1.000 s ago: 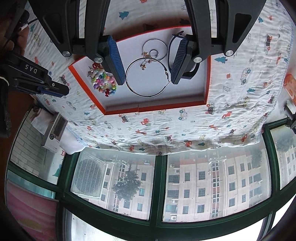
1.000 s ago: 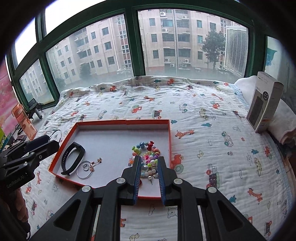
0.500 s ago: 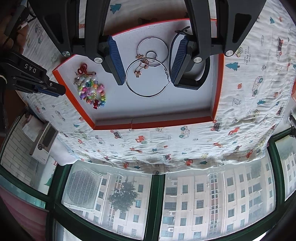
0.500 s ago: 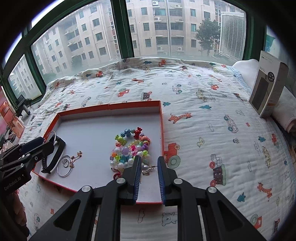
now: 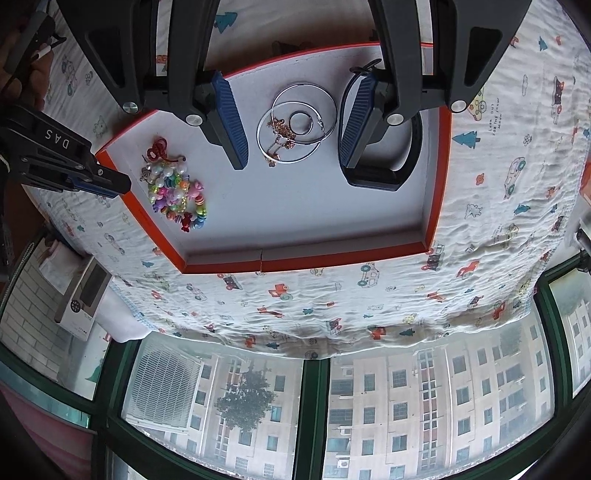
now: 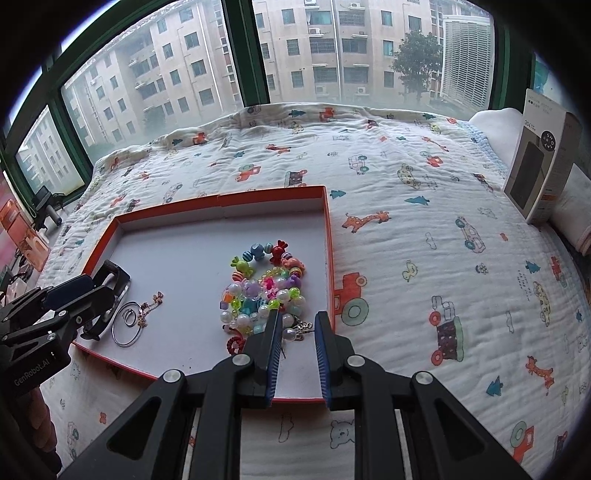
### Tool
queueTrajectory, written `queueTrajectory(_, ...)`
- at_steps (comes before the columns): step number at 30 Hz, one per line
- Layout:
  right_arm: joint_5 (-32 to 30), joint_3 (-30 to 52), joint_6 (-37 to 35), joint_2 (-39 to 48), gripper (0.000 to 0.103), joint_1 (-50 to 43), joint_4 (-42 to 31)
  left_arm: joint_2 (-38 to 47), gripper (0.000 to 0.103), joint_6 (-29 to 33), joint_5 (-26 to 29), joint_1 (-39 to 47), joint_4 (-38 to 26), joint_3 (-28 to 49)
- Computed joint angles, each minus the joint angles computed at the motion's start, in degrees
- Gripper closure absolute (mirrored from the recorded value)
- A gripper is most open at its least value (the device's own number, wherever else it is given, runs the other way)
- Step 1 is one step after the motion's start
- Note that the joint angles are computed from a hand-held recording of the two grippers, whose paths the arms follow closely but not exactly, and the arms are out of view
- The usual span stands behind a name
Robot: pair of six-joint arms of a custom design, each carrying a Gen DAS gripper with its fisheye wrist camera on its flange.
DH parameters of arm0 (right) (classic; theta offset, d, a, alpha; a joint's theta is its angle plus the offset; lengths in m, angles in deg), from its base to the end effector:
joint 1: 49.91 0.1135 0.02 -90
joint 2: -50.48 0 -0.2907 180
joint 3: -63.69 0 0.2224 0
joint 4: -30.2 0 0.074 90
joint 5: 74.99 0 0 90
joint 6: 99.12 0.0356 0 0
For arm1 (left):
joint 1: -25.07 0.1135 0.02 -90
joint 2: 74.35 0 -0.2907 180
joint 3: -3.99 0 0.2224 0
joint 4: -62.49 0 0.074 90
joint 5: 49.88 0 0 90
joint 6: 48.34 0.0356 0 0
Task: Organize jewelry
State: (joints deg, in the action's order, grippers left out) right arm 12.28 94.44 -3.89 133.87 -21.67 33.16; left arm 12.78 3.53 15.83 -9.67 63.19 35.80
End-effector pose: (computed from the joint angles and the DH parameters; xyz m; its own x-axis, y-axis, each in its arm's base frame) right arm 0.1687 0.0925 0.1420 -0.7145 -0.2804 -0.6411 -0.4365 0.8947 0.0951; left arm 0.1675 -0.0983 0.1342 -0.7269 -0.1808 -0.6625 -0.1591 0.9828 -0.0937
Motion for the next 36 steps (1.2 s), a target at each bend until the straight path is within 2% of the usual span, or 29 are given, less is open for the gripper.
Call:
queueTrajectory(10, 1.26, -0.27, 0.87, -2.00, 0.080, 2.38, -1.55, -1.83, 0.044, -1.93, -0.88, -2.06, -2.40, -0.04)
queueTrajectory(17, 2.95, -0.98, 2.23, -7.82, 0.065, 4.22, -5.34, -7.98, 0.040, -6.73, -4.01, -6.11, -10.41, 0.75)
queueTrajectory(22, 3.26, -2.02, 4.33, -13.30, 0.060, 5.33, -8.63, -13.63, 0.036, -12.39, -7.49, -10.67, -20.19, 2.38)
queueTrajectory(29, 9.75, -2.71, 8.46, -21.87, 0.056, 12.11, -15.49, -19.77, 0.031, -25.72, -14.83, -21.66, -38.05, 6.05)
queueTrajectory(31, 11.89, -2.71, 10.03, -24.56, 0.056, 14.62, -17.95, -20.90, 0.030, -31.06, -16.89, -25.70, -44.00, 7.43)
queueTrajectory(33, 14.95, -2.42, 12.07, -27.25, 0.055, 18.22, -20.90, -20.90, 0.022, -38.28, -19.23, -30.76, -51.35, 9.56)
queueTrajectory(36, 19.63, -1.58, 15.54, -30.62, 0.052, 24.23, -25.30, -20.15, 0.018, -51.48, -22.45, -39.67, -63.33, 12.82)
